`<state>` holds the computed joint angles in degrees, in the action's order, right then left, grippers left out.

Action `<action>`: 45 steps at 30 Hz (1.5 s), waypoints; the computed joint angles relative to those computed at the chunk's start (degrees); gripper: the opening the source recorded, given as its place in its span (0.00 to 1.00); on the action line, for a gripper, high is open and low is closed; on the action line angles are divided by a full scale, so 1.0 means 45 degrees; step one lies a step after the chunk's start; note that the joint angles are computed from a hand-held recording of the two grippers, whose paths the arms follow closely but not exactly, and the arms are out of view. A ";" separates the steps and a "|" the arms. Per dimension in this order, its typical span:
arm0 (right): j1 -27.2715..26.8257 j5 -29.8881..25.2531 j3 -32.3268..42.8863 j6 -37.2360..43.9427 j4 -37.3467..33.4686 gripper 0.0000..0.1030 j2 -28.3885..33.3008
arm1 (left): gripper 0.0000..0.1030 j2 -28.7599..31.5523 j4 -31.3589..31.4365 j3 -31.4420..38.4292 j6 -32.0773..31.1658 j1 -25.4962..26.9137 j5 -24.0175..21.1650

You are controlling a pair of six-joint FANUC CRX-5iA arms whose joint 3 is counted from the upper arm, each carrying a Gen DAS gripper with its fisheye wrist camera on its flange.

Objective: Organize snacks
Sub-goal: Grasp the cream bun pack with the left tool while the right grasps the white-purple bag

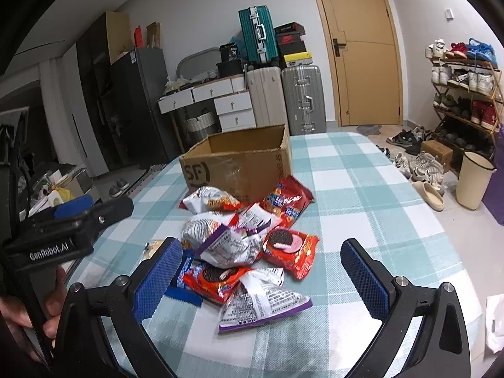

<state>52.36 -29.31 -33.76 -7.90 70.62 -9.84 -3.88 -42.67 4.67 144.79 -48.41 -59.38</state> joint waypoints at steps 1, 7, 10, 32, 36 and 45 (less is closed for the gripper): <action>-0.0039 0.0157 -0.0026 0.0068 -0.0051 1.00 0.0032 | 0.99 0.0000 0.0013 -0.0001 -0.0015 0.0010 0.0002; -0.0079 0.0534 -0.0002 0.0661 -0.0934 1.00 0.0390 | 0.99 -0.0093 0.0133 -0.0196 0.0023 0.0103 0.0123; -0.0082 0.0559 0.0158 0.1087 -0.1564 1.00 0.0605 | 0.99 -0.0196 0.0342 -0.0401 -0.0065 0.0314 0.0307; -0.0625 0.2330 0.1607 0.6109 -0.8886 0.69 0.1806 | 0.99 -0.0588 0.1241 -0.1206 -0.0544 0.1552 0.1065; -0.0600 0.2328 0.1540 0.6291 -0.8943 0.62 0.1722 | 0.99 -0.0755 0.1384 -0.1412 -0.0609 0.1883 0.1153; -0.0719 0.2891 0.0736 0.4918 -0.7290 0.61 0.1371 | 0.99 -0.1008 0.1698 -0.1756 -0.1061 0.2653 0.1216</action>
